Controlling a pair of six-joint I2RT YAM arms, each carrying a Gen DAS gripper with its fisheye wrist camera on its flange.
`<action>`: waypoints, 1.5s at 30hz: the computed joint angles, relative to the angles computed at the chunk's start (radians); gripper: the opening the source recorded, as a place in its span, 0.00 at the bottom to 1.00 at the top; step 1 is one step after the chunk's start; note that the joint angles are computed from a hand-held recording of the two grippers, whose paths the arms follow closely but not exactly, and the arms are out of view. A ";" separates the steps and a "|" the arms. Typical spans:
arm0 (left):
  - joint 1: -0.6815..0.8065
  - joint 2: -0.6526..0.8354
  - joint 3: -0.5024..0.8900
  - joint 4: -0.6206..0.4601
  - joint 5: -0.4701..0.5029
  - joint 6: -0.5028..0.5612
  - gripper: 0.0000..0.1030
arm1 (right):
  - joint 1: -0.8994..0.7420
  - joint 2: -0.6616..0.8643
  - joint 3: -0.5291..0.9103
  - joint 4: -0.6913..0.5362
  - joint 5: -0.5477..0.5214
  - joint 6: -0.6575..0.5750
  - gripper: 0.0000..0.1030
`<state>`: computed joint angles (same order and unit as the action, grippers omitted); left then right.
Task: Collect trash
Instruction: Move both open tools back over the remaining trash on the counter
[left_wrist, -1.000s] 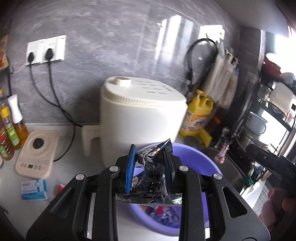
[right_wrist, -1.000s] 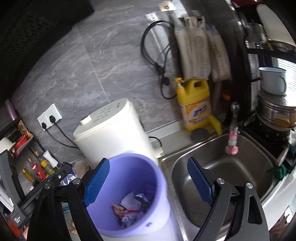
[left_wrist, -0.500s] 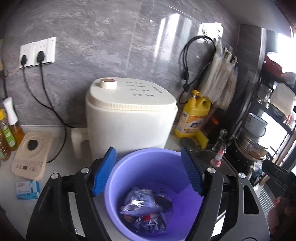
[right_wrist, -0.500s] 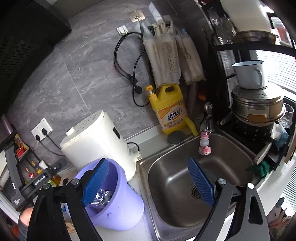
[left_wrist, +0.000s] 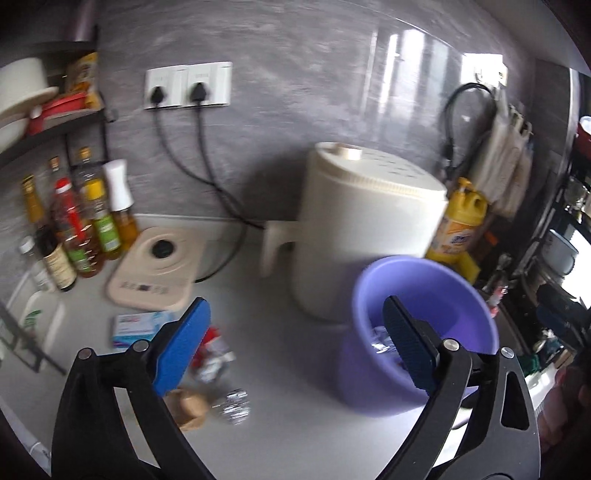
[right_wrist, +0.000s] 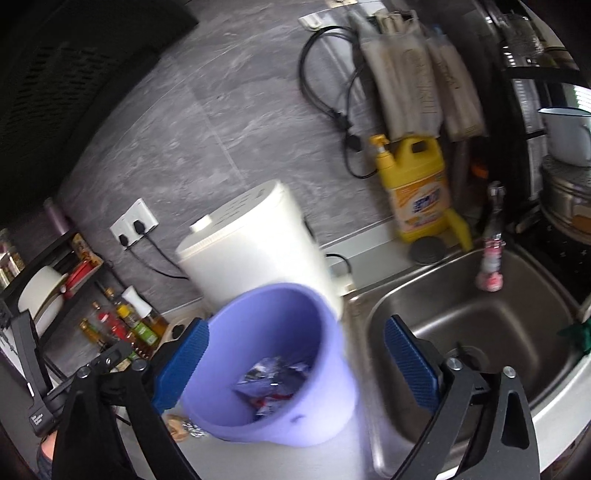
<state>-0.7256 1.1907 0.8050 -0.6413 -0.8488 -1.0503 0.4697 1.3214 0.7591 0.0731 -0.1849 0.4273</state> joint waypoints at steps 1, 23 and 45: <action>0.001 -0.042 -0.027 -0.020 -0.002 -0.008 0.91 | 0.025 0.000 -0.003 0.010 0.027 0.019 0.93; 1.164 -0.839 -0.554 -0.047 1.115 0.971 0.93 | 0.712 0.223 0.134 -0.046 0.716 0.314 0.93; 1.133 0.067 -0.647 0.670 1.305 1.391 0.93 | 0.931 0.517 0.394 -0.581 0.860 0.861 0.92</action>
